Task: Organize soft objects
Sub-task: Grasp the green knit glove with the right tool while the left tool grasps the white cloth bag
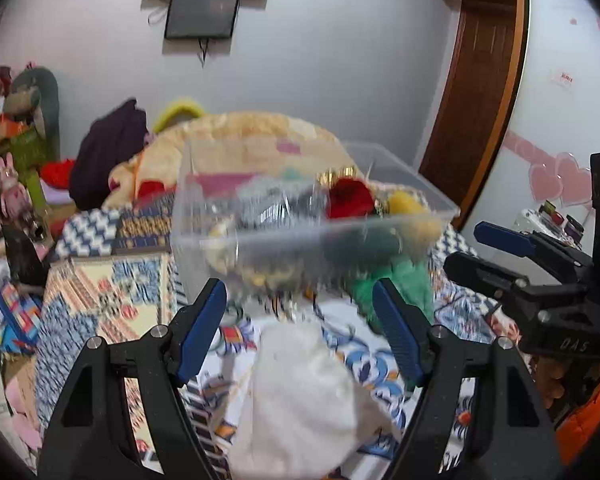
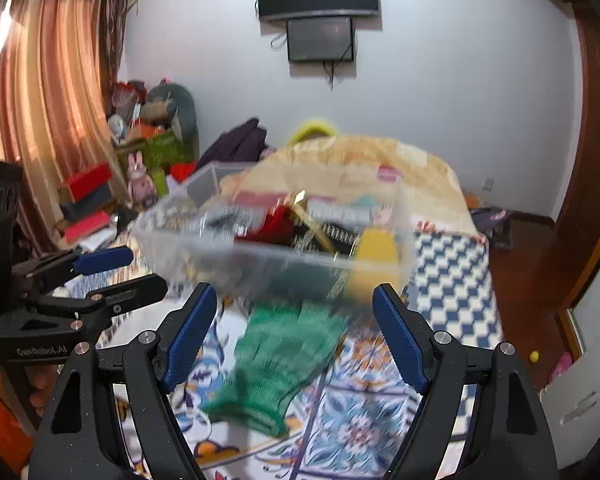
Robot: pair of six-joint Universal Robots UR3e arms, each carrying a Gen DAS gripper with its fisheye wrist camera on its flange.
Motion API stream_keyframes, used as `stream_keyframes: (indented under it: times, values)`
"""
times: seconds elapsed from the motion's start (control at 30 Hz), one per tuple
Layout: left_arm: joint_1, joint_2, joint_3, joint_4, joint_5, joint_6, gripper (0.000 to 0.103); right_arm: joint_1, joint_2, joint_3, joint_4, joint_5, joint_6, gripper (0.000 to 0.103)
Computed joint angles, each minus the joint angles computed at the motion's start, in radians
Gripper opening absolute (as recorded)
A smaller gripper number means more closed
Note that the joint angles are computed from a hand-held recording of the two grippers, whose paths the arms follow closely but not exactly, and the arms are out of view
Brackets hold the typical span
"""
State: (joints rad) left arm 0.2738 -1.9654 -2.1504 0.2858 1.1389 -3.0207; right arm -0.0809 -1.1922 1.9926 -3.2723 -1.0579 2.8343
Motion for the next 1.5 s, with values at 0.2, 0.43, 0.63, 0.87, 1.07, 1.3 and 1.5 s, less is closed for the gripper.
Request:
stream_keyframes:
  times: [0.2, 0.43, 0.63, 0.87, 1.07, 1.3, 1.5]
  values:
    - [0.012, -0.032, -0.024, -0.012, -0.001, 0.002, 0.075, 0.025, 0.042, 0.003, 0.07, -0.021, -0.035, 0.078]
    - [0.024, -0.056, -0.052, -0.018, -0.002, 0.016, 0.075, 0.019, 0.059, -0.029, 0.151, 0.001, -0.035, 0.07]
    - [0.011, -0.086, -0.042, -0.006, -0.004, 0.026, 0.062, 0.014, 0.074, -0.051, 0.204, 0.021, -0.031, 0.055]
    - [-0.008, -0.105, -0.042, 0.03, -0.003, 0.039, 0.037, 0.011, 0.083, -0.05, 0.193, 0.029, -0.036, 0.035]
    - [-0.005, -0.081, -0.053, 0.036, -0.02, 0.037, 0.025, 0.003, 0.073, -0.04, 0.201, 0.058, -0.056, 0.015]
    - [-0.012, -0.021, -0.09, 0.061, -0.038, 0.039, 0.024, -0.019, -0.019, 0.037, 0.167, 0.108, -0.114, 0.014]
    - [0.004, 0.056, -0.135, 0.103, -0.047, 0.025, 0.024, -0.048, -0.077, 0.069, 0.141, 0.148, -0.123, 0.014]
